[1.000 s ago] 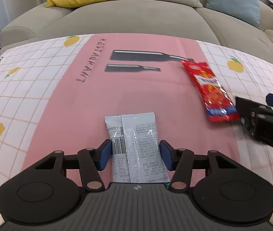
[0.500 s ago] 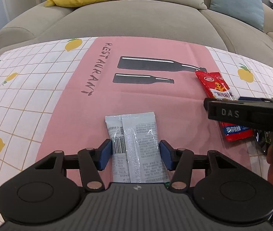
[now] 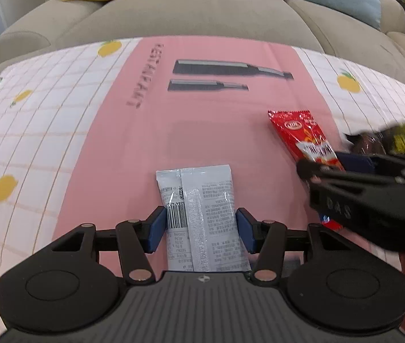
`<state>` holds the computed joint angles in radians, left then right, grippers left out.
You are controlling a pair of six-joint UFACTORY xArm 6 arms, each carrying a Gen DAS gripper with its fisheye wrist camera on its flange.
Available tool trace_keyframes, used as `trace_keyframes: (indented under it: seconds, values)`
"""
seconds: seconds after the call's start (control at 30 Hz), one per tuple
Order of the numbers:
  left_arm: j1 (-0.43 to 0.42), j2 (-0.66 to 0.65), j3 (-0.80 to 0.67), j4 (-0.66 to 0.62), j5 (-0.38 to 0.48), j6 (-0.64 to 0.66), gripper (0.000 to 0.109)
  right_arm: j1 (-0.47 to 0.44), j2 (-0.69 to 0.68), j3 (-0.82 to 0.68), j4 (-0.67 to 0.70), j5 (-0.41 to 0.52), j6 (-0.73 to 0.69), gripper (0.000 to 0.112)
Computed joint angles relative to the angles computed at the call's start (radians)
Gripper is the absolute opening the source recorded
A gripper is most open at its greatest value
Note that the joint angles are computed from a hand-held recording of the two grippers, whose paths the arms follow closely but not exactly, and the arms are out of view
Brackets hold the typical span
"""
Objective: Organize snacks
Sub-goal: 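Carry the sachet and red bag into the orange box and open both tools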
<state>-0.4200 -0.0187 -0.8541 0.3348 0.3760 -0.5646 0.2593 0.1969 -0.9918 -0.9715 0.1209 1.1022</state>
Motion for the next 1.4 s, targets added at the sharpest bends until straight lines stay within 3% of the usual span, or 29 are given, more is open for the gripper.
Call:
trace_keyframes:
  seconds: [0.33, 0.6, 0.8, 1.17, 1.4]
  values:
    - [-0.104, -0.176, 0.159, -0.123, 0.044, 0.109, 0.058, 0.063, -0.33, 0.365, 0.112, 0.028, -0.051, 0.033]
    - [-0.181, -0.282, 0.261, -0.237, 0.014, 0.137, 0.056, 0.121, -0.594, 0.597, 0.544, 0.079, -0.33, 0.027]
    - [-0.239, -0.356, 0.284, -0.248, 0.049, 0.12, 0.055, 0.124, -0.801, 0.72, 0.693, 0.142, -0.361, 0.024]
    - [-0.315, -0.38, 0.17, -0.279, 0.053, 0.121, 0.055, 0.085, -1.165, 0.814, 0.712, 0.269, -0.342, 0.023]
    - [-0.4, -0.247, -0.034, -0.365, 0.046, 0.258, 0.055, -0.05, -1.415, 0.818, 0.849, 0.417, -0.523, 0.023]
